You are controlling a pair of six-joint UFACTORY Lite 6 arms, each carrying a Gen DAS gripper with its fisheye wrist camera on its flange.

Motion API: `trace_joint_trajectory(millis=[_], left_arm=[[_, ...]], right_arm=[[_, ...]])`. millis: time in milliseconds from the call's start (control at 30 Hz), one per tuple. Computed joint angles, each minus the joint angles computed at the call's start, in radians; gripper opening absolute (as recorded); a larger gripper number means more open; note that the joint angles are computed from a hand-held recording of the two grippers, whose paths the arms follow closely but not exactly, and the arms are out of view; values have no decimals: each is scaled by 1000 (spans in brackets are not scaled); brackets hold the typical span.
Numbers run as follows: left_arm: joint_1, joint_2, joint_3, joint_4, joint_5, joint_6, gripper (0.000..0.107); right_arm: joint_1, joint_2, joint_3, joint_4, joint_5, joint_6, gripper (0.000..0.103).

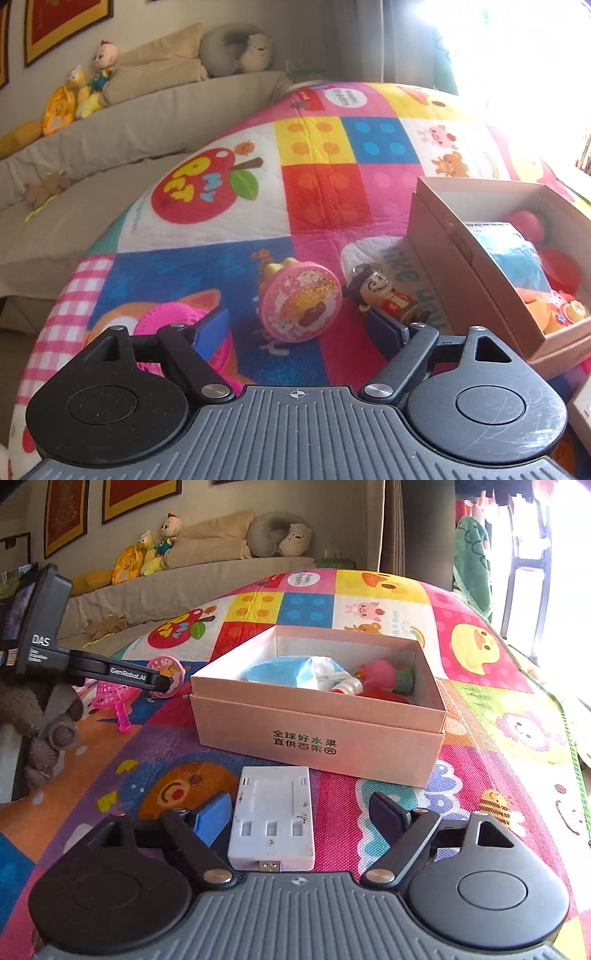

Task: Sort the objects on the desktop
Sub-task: 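Grasp the white block with the right gripper and set it back on the mat, then grasp the pink glitter cup toy with the left gripper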

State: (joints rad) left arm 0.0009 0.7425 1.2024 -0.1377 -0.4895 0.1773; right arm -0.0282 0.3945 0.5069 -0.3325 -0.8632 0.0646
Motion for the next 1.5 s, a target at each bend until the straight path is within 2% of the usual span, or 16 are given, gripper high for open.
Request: trace_joint_trajectory(millis=[100, 200, 233, 300, 433, 633, 767, 867, 1133, 1400, 1500], left_arm=[[-7, 83, 130, -97, 70, 65, 84], [2, 131, 214, -122, 139, 85, 72], [4, 137, 223, -134, 149, 98, 64], [4, 135, 221, -181, 156, 148, 60], [12, 27, 76, -91, 115, 88, 60], [41, -310, -372, 276, 14, -152, 60], [65, -506, -634, 407, -55, -208, 60], [90, -604, -737, 495, -57, -281, 60], [107, -702, -830, 502, -71, -281, 60], [105, -680, -843, 440, -93, -226, 62], [99, -649, -840, 381, -113, -187, 69]], right_arm=[[-5, 5, 1, -1, -11, 8, 87], [-2, 21, 31, -13, 23, 34, 89], [-6, 26, 43, -25, 35, 50, 89], [-23, 36, 60, -60, 48, 92, 90], [-41, 43, 64, -80, 41, 133, 93], [-30, 37, 53, -51, 30, 119, 97], [-26, 35, 53, -43, 30, 115, 98], [-23, 34, 54, -37, 34, 111, 98], [-7, 33, 54, 2, 44, 90, 100], [-10, 31, 53, -2, 44, 92, 101], [-10, 33, 53, -3, 41, 93, 101]])
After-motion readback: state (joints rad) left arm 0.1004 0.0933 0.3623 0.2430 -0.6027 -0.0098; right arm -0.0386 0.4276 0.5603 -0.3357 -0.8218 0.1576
